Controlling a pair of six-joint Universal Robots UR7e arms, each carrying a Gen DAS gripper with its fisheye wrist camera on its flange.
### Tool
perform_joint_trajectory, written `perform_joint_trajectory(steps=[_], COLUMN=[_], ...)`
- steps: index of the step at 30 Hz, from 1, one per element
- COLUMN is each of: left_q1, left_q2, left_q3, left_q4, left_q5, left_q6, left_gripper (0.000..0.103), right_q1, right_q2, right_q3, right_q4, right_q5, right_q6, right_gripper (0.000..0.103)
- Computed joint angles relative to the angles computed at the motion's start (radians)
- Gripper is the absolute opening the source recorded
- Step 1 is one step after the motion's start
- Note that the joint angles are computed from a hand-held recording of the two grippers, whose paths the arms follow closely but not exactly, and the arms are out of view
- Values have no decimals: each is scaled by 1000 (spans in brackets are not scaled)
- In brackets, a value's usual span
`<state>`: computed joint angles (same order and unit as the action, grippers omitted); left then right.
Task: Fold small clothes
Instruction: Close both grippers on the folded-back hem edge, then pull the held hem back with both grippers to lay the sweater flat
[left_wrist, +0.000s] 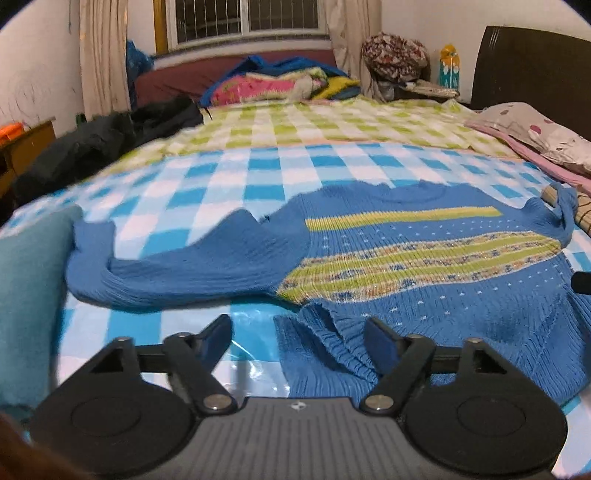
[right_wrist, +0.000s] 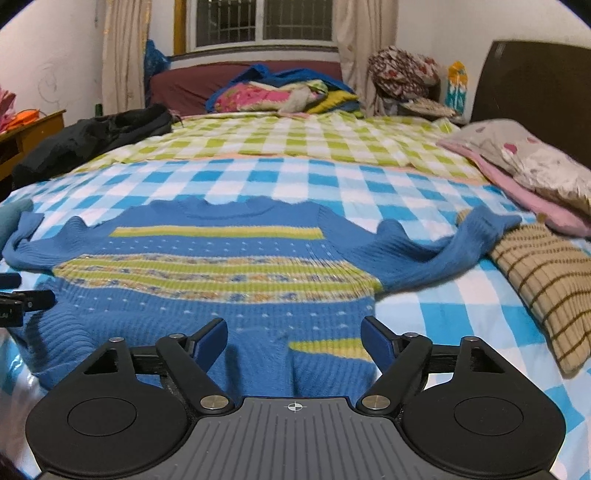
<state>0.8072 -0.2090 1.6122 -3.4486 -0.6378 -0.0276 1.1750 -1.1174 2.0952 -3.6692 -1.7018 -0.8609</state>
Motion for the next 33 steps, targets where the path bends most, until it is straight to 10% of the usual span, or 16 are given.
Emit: perform_joint_trajectory(steps=[6,11,33], left_q1=[42,14,-183], left_q2=[-36,-47,-168], left_q3=[2,49,445], left_q4=[99,51,-67], left_q5=[-136,-138,-199], left_q6=[-114,-102,-366], left_gripper=[27,19,17], right_q1=[-27,-35,-196], right_q2=[-40,-87,-504], right_q3=[-14,6,297], right_q4=[159,243,488], right_q5=[14,46,251], right_q6=[75,84,-90], right_gripper=[37,8,5])
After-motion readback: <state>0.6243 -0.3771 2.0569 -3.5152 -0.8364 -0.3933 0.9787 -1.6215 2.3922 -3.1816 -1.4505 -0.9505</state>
